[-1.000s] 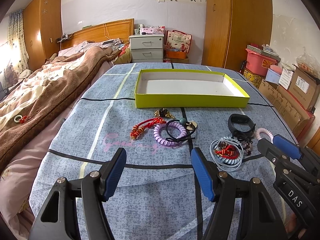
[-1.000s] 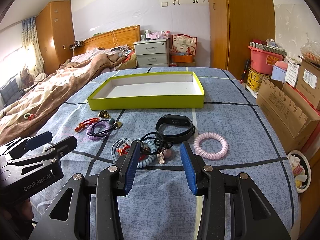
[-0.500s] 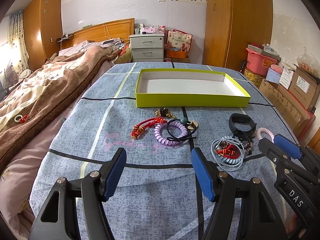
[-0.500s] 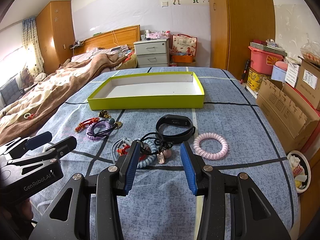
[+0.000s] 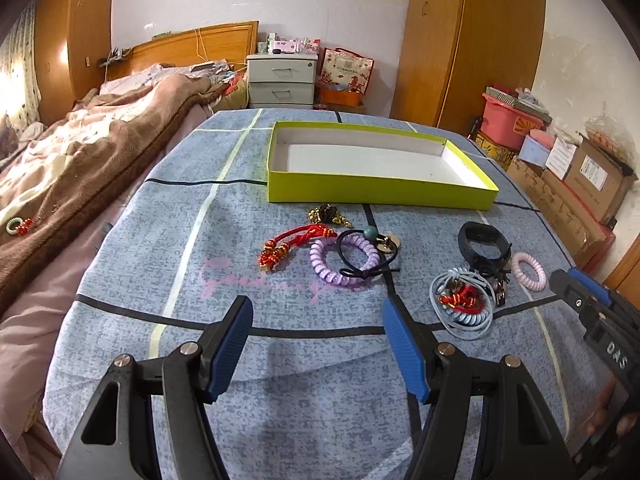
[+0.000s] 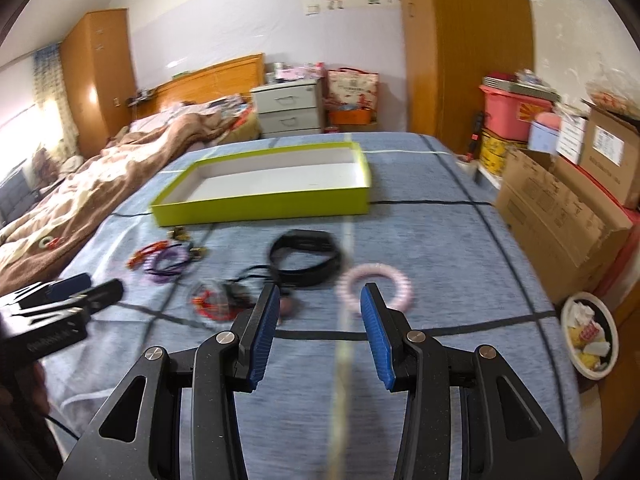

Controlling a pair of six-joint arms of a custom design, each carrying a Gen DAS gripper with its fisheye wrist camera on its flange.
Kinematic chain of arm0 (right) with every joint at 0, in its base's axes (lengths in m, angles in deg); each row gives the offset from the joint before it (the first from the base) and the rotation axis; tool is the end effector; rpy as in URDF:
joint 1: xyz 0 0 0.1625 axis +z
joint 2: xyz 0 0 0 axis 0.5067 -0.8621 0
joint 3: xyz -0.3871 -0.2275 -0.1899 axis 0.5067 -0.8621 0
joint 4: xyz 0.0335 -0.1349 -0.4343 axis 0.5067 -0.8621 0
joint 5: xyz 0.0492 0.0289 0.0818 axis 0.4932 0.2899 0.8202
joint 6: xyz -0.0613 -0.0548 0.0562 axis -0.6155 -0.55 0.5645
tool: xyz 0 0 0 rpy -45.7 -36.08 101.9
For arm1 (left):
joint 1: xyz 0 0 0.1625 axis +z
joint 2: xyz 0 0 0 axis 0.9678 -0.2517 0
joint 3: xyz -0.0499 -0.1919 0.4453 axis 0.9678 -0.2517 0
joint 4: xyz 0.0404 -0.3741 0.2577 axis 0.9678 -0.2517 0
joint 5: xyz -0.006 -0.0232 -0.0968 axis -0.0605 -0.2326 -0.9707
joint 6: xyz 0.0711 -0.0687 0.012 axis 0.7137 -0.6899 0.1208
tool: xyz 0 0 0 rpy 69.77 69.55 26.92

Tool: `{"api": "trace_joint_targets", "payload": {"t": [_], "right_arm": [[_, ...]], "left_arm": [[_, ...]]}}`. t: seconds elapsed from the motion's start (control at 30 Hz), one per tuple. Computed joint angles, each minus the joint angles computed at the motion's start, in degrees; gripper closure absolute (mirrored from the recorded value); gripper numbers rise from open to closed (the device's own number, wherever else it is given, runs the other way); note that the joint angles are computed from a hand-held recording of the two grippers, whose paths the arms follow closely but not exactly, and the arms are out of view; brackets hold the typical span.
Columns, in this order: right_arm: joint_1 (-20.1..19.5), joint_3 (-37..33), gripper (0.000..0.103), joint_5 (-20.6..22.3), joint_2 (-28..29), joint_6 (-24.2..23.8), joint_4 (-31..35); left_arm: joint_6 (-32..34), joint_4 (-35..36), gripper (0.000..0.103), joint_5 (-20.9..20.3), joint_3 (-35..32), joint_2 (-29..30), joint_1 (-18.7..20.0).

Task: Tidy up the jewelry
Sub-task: 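Grasp the pink coil hair tie with the right tool while the left tool reaches the red tassel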

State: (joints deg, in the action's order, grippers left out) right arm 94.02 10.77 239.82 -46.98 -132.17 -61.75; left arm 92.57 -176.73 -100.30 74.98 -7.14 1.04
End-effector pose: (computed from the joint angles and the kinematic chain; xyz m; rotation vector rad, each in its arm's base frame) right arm 0.4205 -0.5417 -0.0597 -0.0810 -2.0256 1.2109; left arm 0.0110 -0.6685 0.3756 0.9324 2.4566 -0.6787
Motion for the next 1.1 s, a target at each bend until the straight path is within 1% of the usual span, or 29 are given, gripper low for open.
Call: {"api": "trace_joint_targets", "payload": {"t": [0.03, 0.07, 0.13, 0.17, 0.23, 0.27, 0.33, 0.37, 0.4, 0.43, 0.5, 0.6, 0.73, 0.8, 0.83, 0.87, 0.93, 1.0, 1.1], "right_arm": [[-0.35, 0.25, 0.06, 0.29, -0.28, 2.5, 2.08], [-0.5, 0.15, 0.06, 0.76, -0.29, 3.65, 3.16], [-1.05, 0.15, 0.059, 1.93, -0.62, 5.46, 5.21], [-1.41, -0.43, 0.058, 1.75, -0.5, 7.35, 8.02], [-2.2, -1.18, 0.058, 1.3, -0.59, 8.44, 11.06], [-2.55, -2.26, 0.058, 1.21, -0.15, 9.86, 14.05], [-3.28, -3.04, 0.058, 0.85, -0.01, 11.02, 16.63], [-3.77, -3.61, 0.058, 0.29, 0.2, 12.76, 18.85], [-4.24, -3.76, 0.058, -0.25, 0.11, 13.38, 19.77], [-4.54, -3.67, 0.058, -0.73, -0.06, 12.88, 19.6], [-5.16, -4.71, 0.058, -1.79, 0.56, 14.83, 23.02], [-5.72, -5.04, 0.058, -3.04, 0.81, 15.35, 24.5], [-5.83, -5.12, 0.059, -2.93, 1.06, 13.82, 24.05], [-5.82, -5.87, 0.068, -2.47, 1.49, 14.23, 24.82], [-5.79, -5.94, 0.074, -2.27, 1.57, 14.5, 25.04], [-5.81, -6.2, 0.078, -2.17, 1.69, 14.76, 25.41], [-5.77, -6.96, 0.081, -1.61, 2.19, 15.27, 26.57], [-5.74, -6.88, 0.09, -2.01, 2.11, 14.25, 25.89], [-5.72, -7.0, 0.092, -1.88, 2.17, 14.04, 25.52]], "left_arm": [[-0.1, 0.54, 0.034, -0.38, -0.46, 0.17, 0.23], [-0.23, 0.58, 0.034, -0.81, -0.79, 0.31, 0.49], [0.36, 1.23, 0.034, -0.33, -1.7, 0.92, 0.73], [0.21, 2.32, 0.034, -0.39, -2.38, 1.2, 0.91], [-1.97, 5.33, 0.034, -1.69, -4.18, 1.67, 1.66], [-2.73, 6.01, 0.034, -1.85, -4.84, 1.94, 1.87], [-2.67, 5.49, 0.034, -1.38, -5.19, 2.29, 1.98], [-2.94, 6.03, 0.034, -1.44, -5.7, 2.52, 2.13], [-3.3, 6.84, 0.034, -1.67, -6.25, 2.72, 2.31], [-3.67, 7.09, 0.034, -1.32, -6.62, 2.91, 2.38], [-3.61, 6.71, 0.034, -0.3, -7.07, 3.28, 2.37], [-4.56, 8.75, 0.034, -1.22, -8.64, 3.8, 2.88], [-4.47, 8.37, 0.034, 0.55, -9.66, 4.8, 2.74], [-4.24, 9.26, 0.034, -0.18, -10.4, 5.2, 2.89], [-4.18, 9.56, 0.034, 0.0, -10.71, 5.44, 2.87], [-3.86, 9.42, 0.034, 0.56, -10.87, 5.73, 2.76], [-3.35, 9.78, 0.034, 1.35, -11.42, 6.29, 2.63], [-3.51, 11.45, 0.034, 1.18, -12.55, 6.98, 2.71], [-2.51, 10.73, 0.034, 1.93, -12.78, 7.48, 2.39]]}}
